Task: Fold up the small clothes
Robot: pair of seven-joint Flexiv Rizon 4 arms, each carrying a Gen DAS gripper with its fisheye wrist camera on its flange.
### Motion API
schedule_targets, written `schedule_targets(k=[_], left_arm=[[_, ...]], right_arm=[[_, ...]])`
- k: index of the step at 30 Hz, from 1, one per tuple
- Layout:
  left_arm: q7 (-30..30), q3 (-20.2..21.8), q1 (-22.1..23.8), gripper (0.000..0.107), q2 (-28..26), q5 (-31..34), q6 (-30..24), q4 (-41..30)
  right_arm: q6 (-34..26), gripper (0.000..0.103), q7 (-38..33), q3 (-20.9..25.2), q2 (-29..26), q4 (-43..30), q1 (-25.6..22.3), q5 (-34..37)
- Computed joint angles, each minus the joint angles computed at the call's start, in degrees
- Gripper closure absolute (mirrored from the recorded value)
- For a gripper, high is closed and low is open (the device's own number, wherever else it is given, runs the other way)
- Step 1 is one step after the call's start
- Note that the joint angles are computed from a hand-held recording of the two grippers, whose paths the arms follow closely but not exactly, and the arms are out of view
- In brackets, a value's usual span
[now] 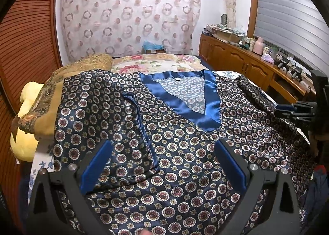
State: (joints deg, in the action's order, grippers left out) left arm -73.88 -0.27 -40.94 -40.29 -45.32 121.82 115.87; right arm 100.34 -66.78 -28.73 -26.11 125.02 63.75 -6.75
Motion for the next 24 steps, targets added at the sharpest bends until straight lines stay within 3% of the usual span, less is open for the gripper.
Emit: schedule_targets(k=[1,6,11,14,16,18,19,20,22,24], left_arm=[[-0.12,-0.04,0.06,0.006,0.04,0.11,0.07,0.08],[-0.5,-0.14,0.18,0.006,0.05,0.36,-0.01,0.21],[-1.28,-0.36,0.36,0.006,-0.13,0.91,-0.07,0.39],[-1.42,-0.17,0.18,0.006,-0.32,0.93,-0.44,0.34],[-1.32,0.15,-0.16,0.006,-0.46,0.69,-0.78,0.22],[-1.51,0.26,-0.23,0.006,-0.58,0.71,-0.87,0.2],[-1.66,0.27,-0.2,0.006,-0.6,0.79,-0.87,0.24],[-1.75,0.32,-0.23,0.006,-0.62,0.78,-0.93,0.26],[-1.97,0.4,-0.23,0.006,-0.59,0.81,-0.97,0.34],[-2.42,0.26,0.0,0.006,-0.56,1.26,-0.77,0.58]], right_arm=[[0.79,0.054,0.12,-0.27,0.19,0.2,-0.05,0.37],[0.77,0.052,-0.08,-6.75,0.18,0.89,3.66,4.31],[-2.4,0.053,3.3,-1.35,-0.03,0.44,-3.87,2.82],[-3.5,0.053,5.32,5.48,-0.57,-0.44,-11.08,1.41],[-3.65,0.061,5.96,10.9,-1.0,-1.37,-16.25,1.01],[-2.71,0.068,7.0,10.95,-1.04,-0.96,-16.71,-0.9],[-2.68,0.083,6.82,12.95,-0.96,-1.25,-18.59,-1.6],[-2.62,0.088,6.7,14.71,-0.87,-1.42,-20.23,-2.37],[-2.25,0.098,6.38,14.98,-0.8,-1.39,-20.43,-3.84],[-0.43,0.1,6.13,12.61,-0.75,-0.73,-18.01,-4.1]])
